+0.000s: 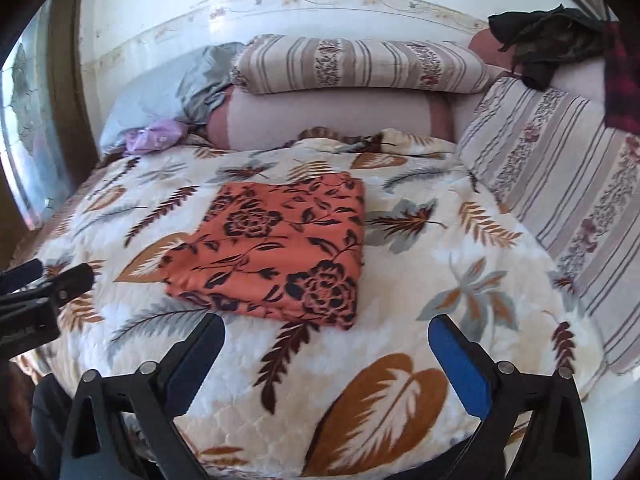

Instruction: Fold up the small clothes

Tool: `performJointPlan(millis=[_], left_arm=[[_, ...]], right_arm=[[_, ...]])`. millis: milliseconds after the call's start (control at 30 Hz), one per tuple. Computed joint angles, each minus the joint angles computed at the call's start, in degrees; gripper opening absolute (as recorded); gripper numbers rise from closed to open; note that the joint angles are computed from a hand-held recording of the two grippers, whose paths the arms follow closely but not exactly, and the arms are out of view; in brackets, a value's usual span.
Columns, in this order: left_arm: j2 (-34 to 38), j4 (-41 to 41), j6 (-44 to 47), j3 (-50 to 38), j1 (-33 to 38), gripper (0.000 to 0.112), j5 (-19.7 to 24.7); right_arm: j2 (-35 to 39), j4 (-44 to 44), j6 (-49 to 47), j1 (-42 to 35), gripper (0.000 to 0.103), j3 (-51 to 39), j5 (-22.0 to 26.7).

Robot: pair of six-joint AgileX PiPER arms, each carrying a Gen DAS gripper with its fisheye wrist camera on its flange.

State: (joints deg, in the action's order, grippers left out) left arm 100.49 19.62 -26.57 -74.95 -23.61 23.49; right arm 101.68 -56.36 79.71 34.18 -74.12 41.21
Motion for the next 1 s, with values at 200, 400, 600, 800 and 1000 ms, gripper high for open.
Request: performJointPlan(millis=[200,400,600,800,1000], left_arm=[[2.49,9.64,-8.50,-4.30,-3.20,0.100,4.33],[3.09,9.56,-9.22,-6.90,-3.83,0.100,5.74],[3.57,6.71,-6.78,-8.03,-3.81,0.100,6.43],[4.15,5.91,-5.97,-9.03,-3.79,0.100,7.01],[5.15,4.90,-4.84,-10.70,-3.78,0.100,8.31]], right_arm=[[0.01,1.67,-2.02,-0.33,0.103,-0.59,0.67],[0.55,1.93,-1.81,-1.29,0.103,-1.53,0.57],[0.55,1.26,-1.94,-0.91,0.103,-2.64,1.97],[0.86,1.84,-2.67,-1.29,0.103,-4.84,3.57],[1.66,2.13,-3.61,-1.48,0.103,-6.78,4.41]])
